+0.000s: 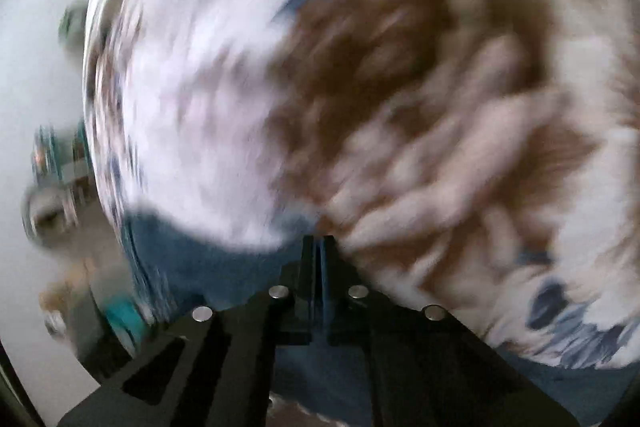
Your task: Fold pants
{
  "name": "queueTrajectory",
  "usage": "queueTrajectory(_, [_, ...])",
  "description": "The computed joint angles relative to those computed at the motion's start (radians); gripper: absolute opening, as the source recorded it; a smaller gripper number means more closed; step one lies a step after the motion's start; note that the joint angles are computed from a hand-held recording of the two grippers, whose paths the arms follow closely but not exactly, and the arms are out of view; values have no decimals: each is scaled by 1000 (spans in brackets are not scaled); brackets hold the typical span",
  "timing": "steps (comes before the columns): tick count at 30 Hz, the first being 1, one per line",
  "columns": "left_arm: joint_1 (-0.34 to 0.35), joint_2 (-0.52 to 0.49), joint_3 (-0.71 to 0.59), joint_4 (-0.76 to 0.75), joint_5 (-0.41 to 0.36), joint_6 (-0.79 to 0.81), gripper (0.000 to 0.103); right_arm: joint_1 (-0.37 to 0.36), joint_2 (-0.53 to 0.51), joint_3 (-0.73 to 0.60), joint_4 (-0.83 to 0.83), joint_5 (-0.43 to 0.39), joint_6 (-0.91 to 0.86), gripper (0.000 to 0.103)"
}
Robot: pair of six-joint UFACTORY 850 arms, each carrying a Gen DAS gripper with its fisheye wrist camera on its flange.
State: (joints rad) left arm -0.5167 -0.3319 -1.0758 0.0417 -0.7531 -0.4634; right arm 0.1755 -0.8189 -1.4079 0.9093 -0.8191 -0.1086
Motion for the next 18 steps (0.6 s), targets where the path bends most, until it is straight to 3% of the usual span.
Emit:
queueTrajectory(2, [-6, 8, 6, 7, 0, -6, 103, -45, 10, 37, 106, 23, -17, 0])
queueTrajectory(4, [-13, 13, 4, 12, -12, -17, 103, -71, 17, 49, 212, -22, -126, 1])
queueTrajectory(5, [-13, 19, 4, 9, -12, -22, 103, -76, 30, 44, 202, -44, -154, 6])
queueTrajectory(7, [-11, 35, 6, 5, -11, -34, 103, -63, 50, 23, 79, -75, -135, 43])
queueTrajectory(8, [-11, 41, 6, 8, -11, -42, 103, -55, 56, 19, 43, -83, -140, 72])
queueTrajectory(9, [-12, 44, 5, 14, -11, -48, 103, -46, 60, 17, 8, -92, -144, 77])
queueTrajectory(11, [-16, 46, 4, 31, -12, -64, 103, -20, 50, 6, -85, -128, -132, 75])
queueTrajectory(13, [-20, 37, 1, 43, -21, -66, 103, 6, 36, 9, -156, -130, -115, 29])
queueTrajectory(14, [-22, 34, 1, 52, -25, -72, 103, 17, 23, 14, -195, -118, -105, 11])
queueTrajectory(18, [-34, 43, 6, 88, -33, -95, 103, -16, 35, 92, -23, -64, -120, 15])
